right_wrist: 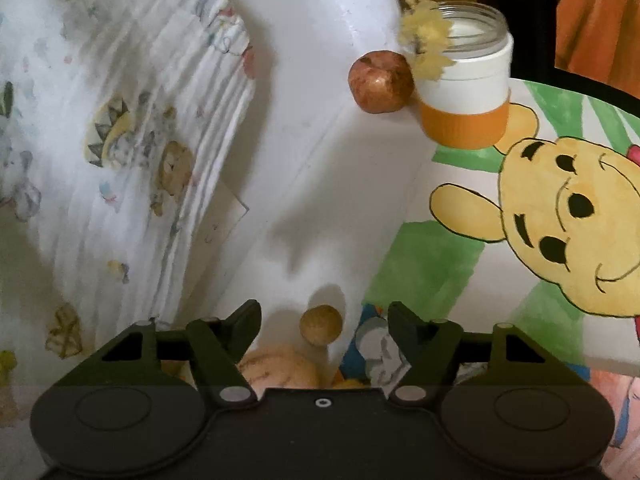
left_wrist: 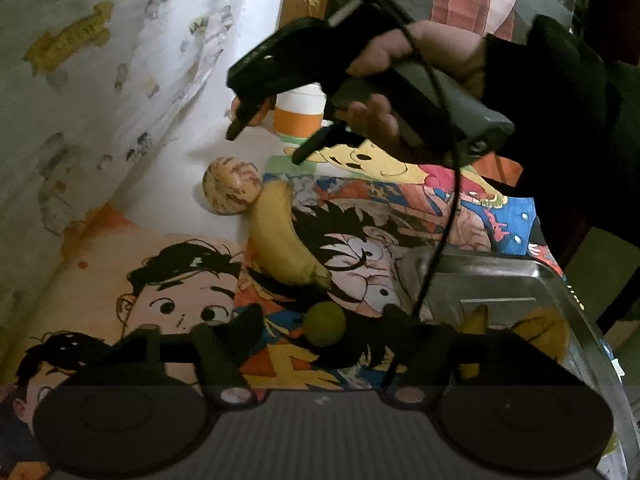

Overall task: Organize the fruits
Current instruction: 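Grasp a small brown fruit with the right tool while the left tool grasps a green grape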

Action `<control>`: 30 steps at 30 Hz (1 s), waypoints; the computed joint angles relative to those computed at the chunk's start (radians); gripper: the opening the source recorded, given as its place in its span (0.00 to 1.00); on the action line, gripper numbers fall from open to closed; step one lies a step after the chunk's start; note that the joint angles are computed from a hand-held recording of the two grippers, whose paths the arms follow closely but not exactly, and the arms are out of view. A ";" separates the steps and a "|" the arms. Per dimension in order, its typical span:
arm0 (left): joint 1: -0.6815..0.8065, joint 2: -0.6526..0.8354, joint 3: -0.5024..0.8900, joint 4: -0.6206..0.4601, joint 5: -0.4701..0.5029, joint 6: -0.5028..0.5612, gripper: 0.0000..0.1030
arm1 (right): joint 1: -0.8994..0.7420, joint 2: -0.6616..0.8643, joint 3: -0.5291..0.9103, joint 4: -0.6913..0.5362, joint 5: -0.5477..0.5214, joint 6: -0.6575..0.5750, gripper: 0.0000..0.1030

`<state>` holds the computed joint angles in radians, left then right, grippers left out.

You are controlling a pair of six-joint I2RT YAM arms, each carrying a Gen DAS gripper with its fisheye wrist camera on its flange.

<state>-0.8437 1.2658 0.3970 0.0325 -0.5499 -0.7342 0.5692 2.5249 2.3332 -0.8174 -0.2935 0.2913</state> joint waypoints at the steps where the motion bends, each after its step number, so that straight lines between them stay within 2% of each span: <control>1: 0.002 0.005 0.001 0.000 0.002 -0.001 0.59 | 0.005 0.016 0.023 -0.009 0.007 -0.002 0.66; 7: 0.013 0.041 0.005 0.013 -0.003 -0.016 0.41 | 0.029 0.115 0.171 -0.086 0.060 0.006 0.50; 15: 0.023 0.012 -0.011 0.034 0.004 -0.027 0.26 | 0.037 0.155 0.232 -0.123 0.056 0.005 0.34; 18: 0.022 -0.004 -0.011 0.020 -0.001 -0.040 0.25 | 0.039 0.146 0.219 -0.124 0.057 -0.001 0.30; 21: 0.022 -0.016 -0.016 0.013 -0.005 -0.046 0.24 | 0.036 0.145 0.216 -0.125 0.043 0.004 0.29; 30: 0.029 -0.026 -0.022 0.006 0.015 -0.054 0.24 | 0.027 0.012 -0.016 -0.020 0.029 -0.008 0.29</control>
<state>-0.8148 1.2400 0.3753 0.0384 -0.5349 -0.7879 0.5962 2.5373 2.3174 -0.8377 -0.2646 0.2833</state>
